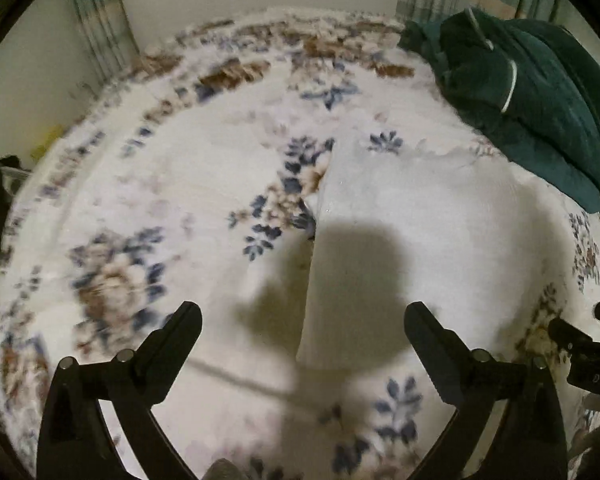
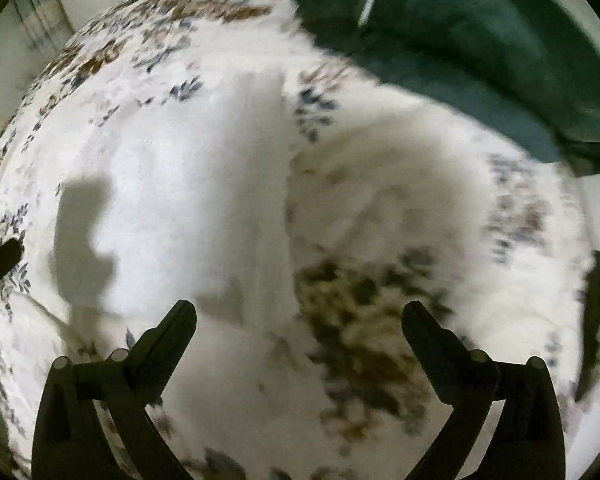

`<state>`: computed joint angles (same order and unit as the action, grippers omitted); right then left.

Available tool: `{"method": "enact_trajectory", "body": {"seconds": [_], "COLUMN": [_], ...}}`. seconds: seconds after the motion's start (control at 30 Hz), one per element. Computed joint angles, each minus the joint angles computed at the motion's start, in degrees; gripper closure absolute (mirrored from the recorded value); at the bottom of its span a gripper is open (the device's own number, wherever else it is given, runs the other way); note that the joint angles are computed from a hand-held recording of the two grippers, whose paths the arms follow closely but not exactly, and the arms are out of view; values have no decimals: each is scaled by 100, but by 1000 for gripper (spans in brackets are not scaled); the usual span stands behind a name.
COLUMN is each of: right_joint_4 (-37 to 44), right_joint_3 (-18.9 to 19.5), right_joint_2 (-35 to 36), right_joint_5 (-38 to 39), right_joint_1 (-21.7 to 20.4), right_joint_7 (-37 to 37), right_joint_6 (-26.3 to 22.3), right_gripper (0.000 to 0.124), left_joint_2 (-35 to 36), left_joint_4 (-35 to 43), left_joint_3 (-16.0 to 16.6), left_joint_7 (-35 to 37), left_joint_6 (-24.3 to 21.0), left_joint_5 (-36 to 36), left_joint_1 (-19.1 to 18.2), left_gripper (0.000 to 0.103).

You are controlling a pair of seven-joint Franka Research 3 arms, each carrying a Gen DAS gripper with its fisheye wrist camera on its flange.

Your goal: Fold small clothes

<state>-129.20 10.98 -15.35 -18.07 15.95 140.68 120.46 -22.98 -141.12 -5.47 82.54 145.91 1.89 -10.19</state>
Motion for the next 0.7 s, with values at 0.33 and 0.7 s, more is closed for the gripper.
{"method": "enact_trajectory", "body": {"seconds": [0.33, 0.7], "right_joint_4": [1543, 5098], "right_joint_3": [912, 2445], "right_joint_2": [-1585, -1433], "right_joint_5": [-237, -879], "right_joint_1": [57, -774], "right_joint_7": [91, -384], "right_joint_6": [-2724, -5142], "right_gripper": [21, 21], "left_joint_2": [-1996, -3350], "left_joint_4": [426, 1609], "left_joint_3": [-123, -172], "left_joint_7": [-391, -661], "left_joint_6": [-1674, -3254], "left_joint_5": [13, 137], "left_joint_1": [-370, -616], "left_gripper": [0, 0]}}
